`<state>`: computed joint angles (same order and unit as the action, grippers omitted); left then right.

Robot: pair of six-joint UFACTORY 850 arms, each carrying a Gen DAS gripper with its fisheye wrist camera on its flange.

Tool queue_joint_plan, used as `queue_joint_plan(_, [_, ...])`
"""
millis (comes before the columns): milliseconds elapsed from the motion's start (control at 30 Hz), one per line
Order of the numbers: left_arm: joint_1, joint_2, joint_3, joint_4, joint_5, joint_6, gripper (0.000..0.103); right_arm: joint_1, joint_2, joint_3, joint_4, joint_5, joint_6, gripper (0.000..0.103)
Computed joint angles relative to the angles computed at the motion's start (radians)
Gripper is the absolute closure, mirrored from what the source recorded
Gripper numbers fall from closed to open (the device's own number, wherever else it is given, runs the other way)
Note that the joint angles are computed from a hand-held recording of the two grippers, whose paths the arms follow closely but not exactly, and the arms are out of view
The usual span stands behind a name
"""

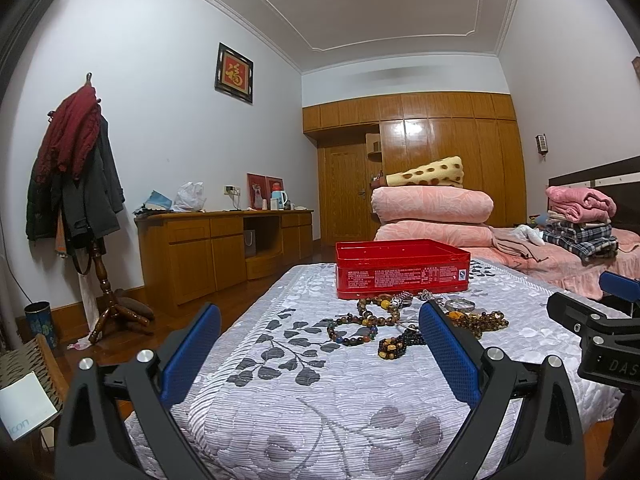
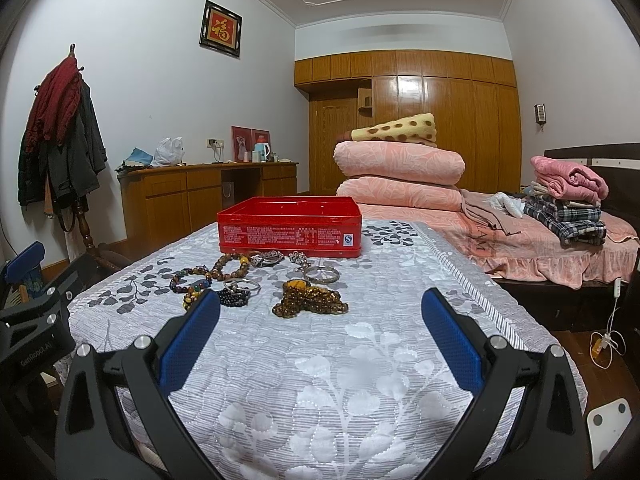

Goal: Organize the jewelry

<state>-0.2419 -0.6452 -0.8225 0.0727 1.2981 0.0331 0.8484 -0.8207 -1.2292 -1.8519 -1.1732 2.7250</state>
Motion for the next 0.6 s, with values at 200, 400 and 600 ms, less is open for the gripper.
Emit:
queue_joint_plan(200, [0.000, -0.001, -0.001, 0.001, -0.001, -0.001, 0.006, 0.000, 0.000, 0.000, 0.000, 0.000, 0.000, 0.005])
queue_joint_plan(400, [0.004, 0.008, 0.003, 0.005, -0.005, -0.002, 0.006, 0.000, 0.000, -0.001, 0.001, 0.000, -0.001, 0.005])
queue_joint_plan(600, [0.004, 0.008, 0.003, 0.005, -0.004, -0.001, 0.006, 0.000, 0.000, -0.001, 0.001, 0.001, -0.001, 0.005])
